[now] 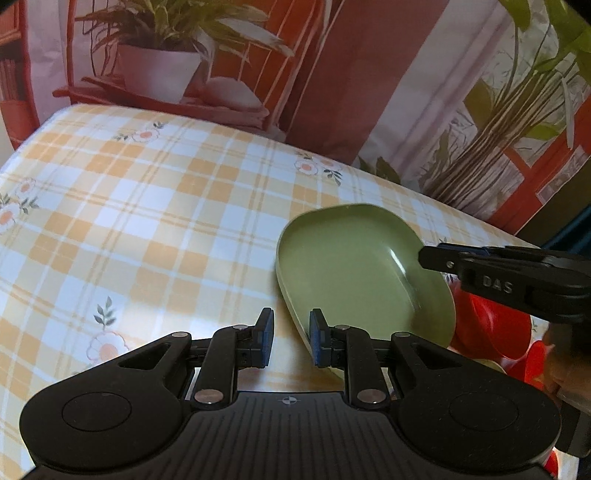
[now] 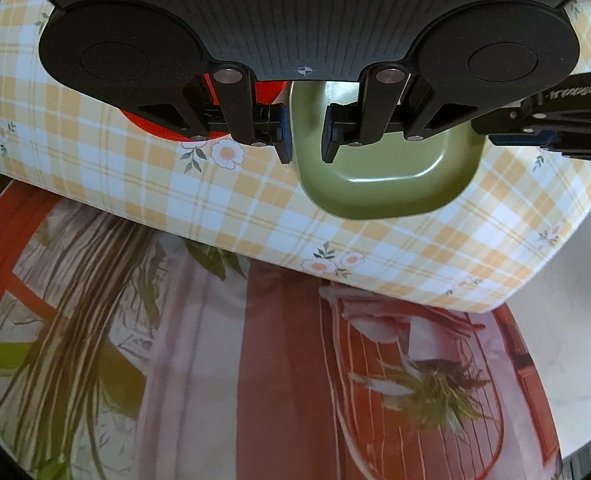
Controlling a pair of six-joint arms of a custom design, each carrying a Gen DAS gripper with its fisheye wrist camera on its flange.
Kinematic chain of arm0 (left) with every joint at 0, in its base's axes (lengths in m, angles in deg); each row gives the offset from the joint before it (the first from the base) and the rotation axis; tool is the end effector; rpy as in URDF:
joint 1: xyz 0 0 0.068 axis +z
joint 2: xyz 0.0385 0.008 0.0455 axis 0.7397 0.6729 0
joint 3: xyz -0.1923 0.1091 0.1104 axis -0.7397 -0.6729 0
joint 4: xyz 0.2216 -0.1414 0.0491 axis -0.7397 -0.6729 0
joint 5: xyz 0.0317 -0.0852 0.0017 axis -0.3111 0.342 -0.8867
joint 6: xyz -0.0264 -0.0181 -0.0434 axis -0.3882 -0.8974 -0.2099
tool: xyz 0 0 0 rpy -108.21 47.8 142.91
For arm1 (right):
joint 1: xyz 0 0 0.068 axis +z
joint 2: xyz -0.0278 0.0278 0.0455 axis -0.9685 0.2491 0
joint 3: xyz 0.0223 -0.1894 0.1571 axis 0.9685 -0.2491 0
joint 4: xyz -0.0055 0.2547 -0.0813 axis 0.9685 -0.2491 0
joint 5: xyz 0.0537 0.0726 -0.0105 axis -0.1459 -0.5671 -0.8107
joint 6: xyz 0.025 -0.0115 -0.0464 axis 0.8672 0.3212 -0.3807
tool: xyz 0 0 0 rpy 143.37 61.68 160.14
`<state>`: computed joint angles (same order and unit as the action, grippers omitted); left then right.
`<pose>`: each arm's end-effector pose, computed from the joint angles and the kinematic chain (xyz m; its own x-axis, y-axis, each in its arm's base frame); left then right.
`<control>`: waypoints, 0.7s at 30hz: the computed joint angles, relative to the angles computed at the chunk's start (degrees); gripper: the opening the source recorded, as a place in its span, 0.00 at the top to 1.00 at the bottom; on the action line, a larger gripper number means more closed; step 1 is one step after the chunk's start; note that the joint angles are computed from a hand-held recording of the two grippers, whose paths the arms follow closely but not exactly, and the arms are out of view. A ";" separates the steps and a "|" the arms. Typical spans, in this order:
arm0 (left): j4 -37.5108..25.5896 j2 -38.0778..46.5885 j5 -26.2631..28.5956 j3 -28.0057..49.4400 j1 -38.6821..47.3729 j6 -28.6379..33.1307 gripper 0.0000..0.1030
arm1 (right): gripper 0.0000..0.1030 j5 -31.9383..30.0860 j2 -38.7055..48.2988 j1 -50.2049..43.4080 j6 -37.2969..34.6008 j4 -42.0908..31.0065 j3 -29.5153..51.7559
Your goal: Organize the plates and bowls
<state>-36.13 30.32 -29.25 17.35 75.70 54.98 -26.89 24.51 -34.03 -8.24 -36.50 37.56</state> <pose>0.1652 0.0654 0.2049 -0.8410 0.1476 -0.5205 0.3278 0.9044 -0.2732 0.1852 0.1457 0.2145 -0.7937 0.0622 -0.6051 0.0338 0.9977 0.0581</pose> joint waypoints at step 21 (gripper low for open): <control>1.26 2.16 1.34 -0.24 3.55 0.97 0.88 | 0.93 -4.05 1.52 0.74 3.67 1.53 -0.29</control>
